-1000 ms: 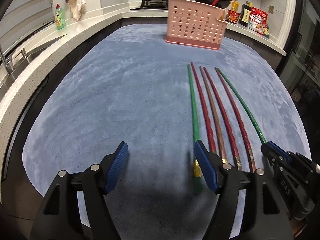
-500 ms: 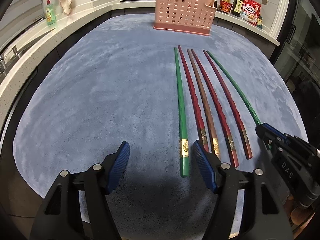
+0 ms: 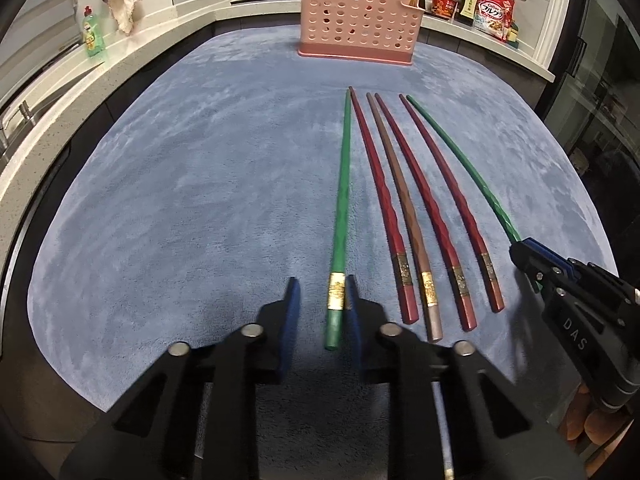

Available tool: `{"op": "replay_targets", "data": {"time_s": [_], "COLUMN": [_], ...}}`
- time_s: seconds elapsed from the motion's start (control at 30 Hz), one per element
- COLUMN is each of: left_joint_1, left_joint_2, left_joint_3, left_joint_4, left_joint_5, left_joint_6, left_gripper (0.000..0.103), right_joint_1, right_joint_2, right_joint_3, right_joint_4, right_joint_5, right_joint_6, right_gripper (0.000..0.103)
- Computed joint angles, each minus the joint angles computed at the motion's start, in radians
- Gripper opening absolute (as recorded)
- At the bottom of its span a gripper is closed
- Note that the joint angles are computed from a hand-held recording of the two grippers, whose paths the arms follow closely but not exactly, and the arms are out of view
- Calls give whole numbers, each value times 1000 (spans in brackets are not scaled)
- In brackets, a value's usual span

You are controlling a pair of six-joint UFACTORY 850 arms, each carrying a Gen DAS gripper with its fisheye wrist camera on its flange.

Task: Organize utensils
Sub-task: 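Grasp a green chopstick with the right tool while the left tool grasps another green one, then lift both green chopsticks and lower them into the pink holder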

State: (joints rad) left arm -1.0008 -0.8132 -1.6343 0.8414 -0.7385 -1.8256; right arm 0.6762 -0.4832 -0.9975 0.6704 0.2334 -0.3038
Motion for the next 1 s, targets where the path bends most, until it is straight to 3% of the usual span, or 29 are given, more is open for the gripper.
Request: {"op": "replay_targets", "data": {"time_s": [0.2, 0.47, 1.0], "left_joint_1": [5, 15, 17], "left_joint_2": [8, 37, 151], "left_joint_3": [11, 40, 77], "left_joint_4": [-10, -21, 132], "left_joint_5": [22, 66, 28], "left_joint_6": [-4, -17, -144], "left_gripper": [9, 8, 8], "right_joint_1": [-2, -9, -50], "right_joint_2": [1, 31, 170], "right_joint_3": [0, 20, 35], "right_joint_4": [-18, -76, -203], "right_joint_5": [-5, -9, 43], "right_joint_6": [18, 84, 198], "right_gripper": [8, 8, 7]}}
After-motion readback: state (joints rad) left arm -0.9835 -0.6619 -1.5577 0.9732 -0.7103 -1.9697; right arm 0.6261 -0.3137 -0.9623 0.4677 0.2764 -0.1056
